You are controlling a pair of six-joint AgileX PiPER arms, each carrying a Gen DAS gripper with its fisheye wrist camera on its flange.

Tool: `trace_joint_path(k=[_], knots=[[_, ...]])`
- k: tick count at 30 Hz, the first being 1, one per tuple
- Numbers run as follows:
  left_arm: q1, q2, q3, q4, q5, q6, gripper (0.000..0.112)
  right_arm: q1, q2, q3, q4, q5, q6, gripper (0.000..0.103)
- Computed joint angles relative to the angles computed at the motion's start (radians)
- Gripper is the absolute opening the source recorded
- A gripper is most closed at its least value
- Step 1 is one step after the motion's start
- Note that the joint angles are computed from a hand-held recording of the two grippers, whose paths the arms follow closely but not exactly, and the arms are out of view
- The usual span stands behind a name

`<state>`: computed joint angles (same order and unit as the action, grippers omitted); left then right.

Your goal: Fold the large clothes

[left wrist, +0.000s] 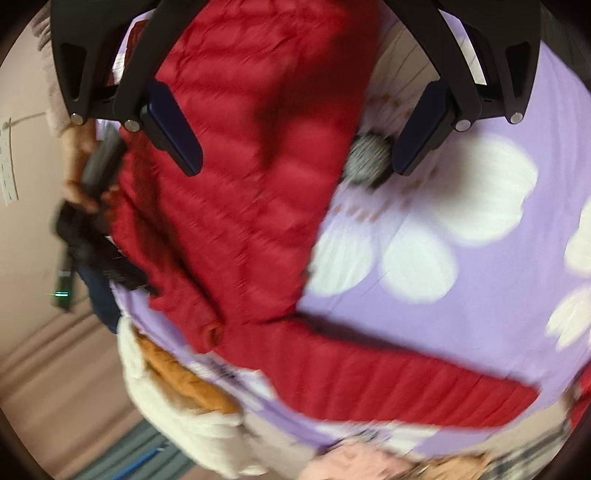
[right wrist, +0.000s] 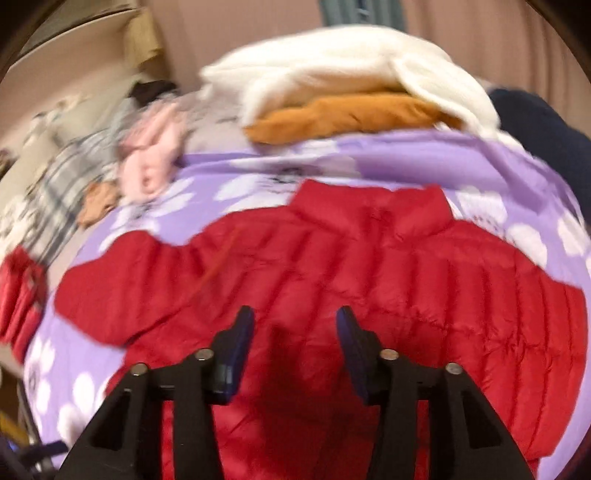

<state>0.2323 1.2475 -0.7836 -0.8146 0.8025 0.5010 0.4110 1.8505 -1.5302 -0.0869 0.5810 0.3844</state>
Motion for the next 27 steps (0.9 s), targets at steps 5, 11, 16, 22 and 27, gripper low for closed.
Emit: trace_joint_path(k=[5, 11, 16, 22, 27], knots=[[-0.085, 0.135, -0.171, -0.160, 0.011, 0.097, 0.102, 0.030, 0.073, 0.019, 0.071, -0.021, -0.100, 0.035], [-0.193, 0.429, -0.503, -0.253, 0.105, 0.060, 0.102, -0.016, -0.078, 0.169, 0.262, -0.107, -0.253, 0.035], [-0.256, 0.666, -0.786, -0.181, 0.130, -0.124, 0.101, -0.105, -0.257, 0.380, 0.492, -0.177, -0.505, 0.035], [-0.265, 0.733, -0.873, -0.225, 0.089, -0.127, 0.093, -0.196, -0.397, 0.581, 0.677, -0.214, -0.687, 0.035], [-0.319, 0.856, -1.070, 0.047, 0.109, -0.357, 0.077, -0.289, -0.477, 0.693, 0.858, -0.204, -0.812, 0.035]])
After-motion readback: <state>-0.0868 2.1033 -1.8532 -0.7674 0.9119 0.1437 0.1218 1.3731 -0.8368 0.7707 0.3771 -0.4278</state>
